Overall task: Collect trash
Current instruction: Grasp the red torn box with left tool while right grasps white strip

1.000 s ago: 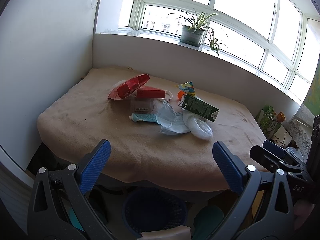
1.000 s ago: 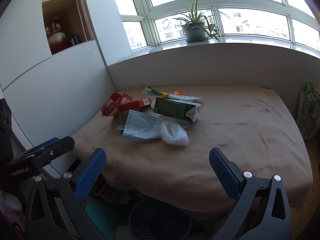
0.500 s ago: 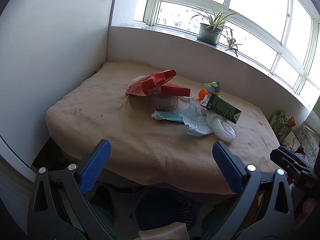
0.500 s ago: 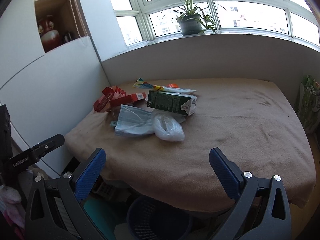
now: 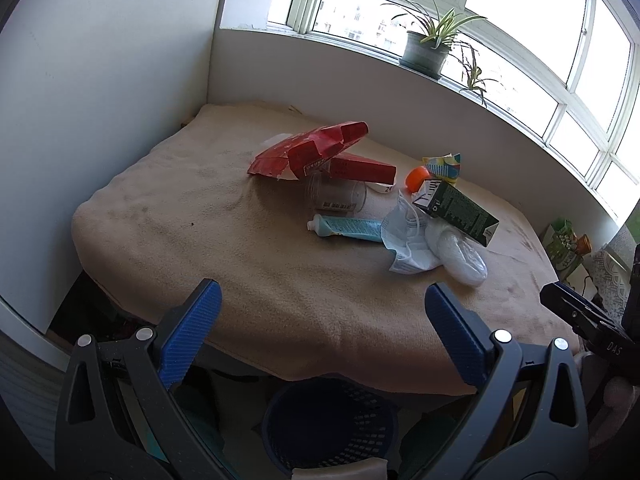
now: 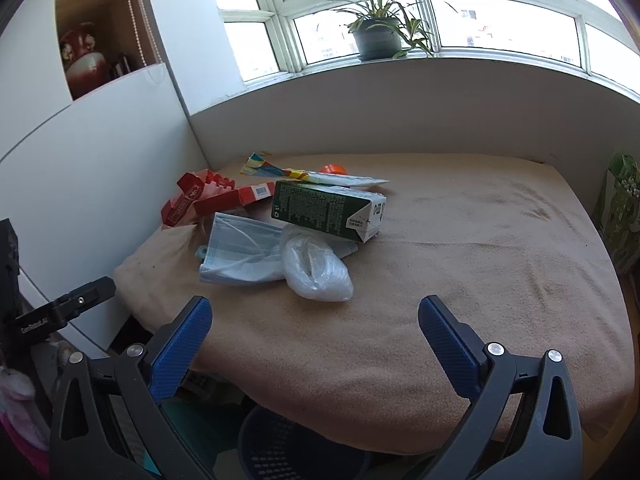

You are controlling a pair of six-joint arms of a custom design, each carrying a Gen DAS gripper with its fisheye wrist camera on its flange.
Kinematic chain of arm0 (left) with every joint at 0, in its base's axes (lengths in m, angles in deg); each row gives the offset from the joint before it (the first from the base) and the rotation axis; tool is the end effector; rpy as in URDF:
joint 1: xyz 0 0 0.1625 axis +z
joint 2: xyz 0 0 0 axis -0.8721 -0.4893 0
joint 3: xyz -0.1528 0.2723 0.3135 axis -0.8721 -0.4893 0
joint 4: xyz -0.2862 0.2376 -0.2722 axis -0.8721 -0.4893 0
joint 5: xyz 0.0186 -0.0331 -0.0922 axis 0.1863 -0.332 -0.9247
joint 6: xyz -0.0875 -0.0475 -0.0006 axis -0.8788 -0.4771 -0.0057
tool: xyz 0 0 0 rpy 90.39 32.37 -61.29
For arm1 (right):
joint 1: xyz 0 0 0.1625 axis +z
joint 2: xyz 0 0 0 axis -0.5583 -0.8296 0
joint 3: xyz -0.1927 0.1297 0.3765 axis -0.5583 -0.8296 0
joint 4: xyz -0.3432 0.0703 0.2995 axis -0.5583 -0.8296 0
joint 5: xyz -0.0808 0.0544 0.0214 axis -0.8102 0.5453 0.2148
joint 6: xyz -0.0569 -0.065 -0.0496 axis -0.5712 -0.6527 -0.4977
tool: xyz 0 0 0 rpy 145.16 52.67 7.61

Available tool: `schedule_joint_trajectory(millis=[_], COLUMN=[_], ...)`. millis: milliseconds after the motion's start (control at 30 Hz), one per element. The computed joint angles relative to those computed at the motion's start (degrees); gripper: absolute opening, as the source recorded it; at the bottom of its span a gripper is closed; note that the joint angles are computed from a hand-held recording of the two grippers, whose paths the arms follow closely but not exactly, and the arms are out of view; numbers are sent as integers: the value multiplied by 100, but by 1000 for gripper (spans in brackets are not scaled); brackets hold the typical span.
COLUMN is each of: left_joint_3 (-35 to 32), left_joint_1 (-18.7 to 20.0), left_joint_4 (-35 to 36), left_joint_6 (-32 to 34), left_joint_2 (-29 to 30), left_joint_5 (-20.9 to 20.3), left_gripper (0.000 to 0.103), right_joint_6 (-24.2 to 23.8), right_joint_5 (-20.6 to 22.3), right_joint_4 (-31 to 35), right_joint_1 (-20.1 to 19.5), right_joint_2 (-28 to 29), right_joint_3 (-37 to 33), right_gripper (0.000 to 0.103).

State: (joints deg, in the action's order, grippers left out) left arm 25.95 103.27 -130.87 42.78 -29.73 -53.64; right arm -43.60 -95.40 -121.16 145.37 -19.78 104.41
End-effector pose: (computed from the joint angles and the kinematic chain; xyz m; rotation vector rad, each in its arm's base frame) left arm -0.3128 -0.5501 0.3053 0.6341 2.5540 -0.8870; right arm 0.2689 -0.4809 0.3231 0.2168 -2.4038 1.1823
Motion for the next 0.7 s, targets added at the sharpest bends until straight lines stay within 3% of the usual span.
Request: schedule_joint_trajectory(millis=[233,533,700], left_joint_3=[-149,-389,-708], left_joint_1=[14,16,104], left_joint_4=[-90,-258,-370], left_joint_6=[159,529,793], left_joint_2=[245,487,649], left_joint_5=[-334,-321,-182], left_gripper=[103,103,103], right_joint_6=[224,-388,-148], right_joint_5=[390,332,970], right_joint_4=[342,250,798], right_joint_1=[-267,-318,-565], right_joint_2=[19,147,49], right_joint_3=[-71,-498,-877], right_gripper=[102,102,102])
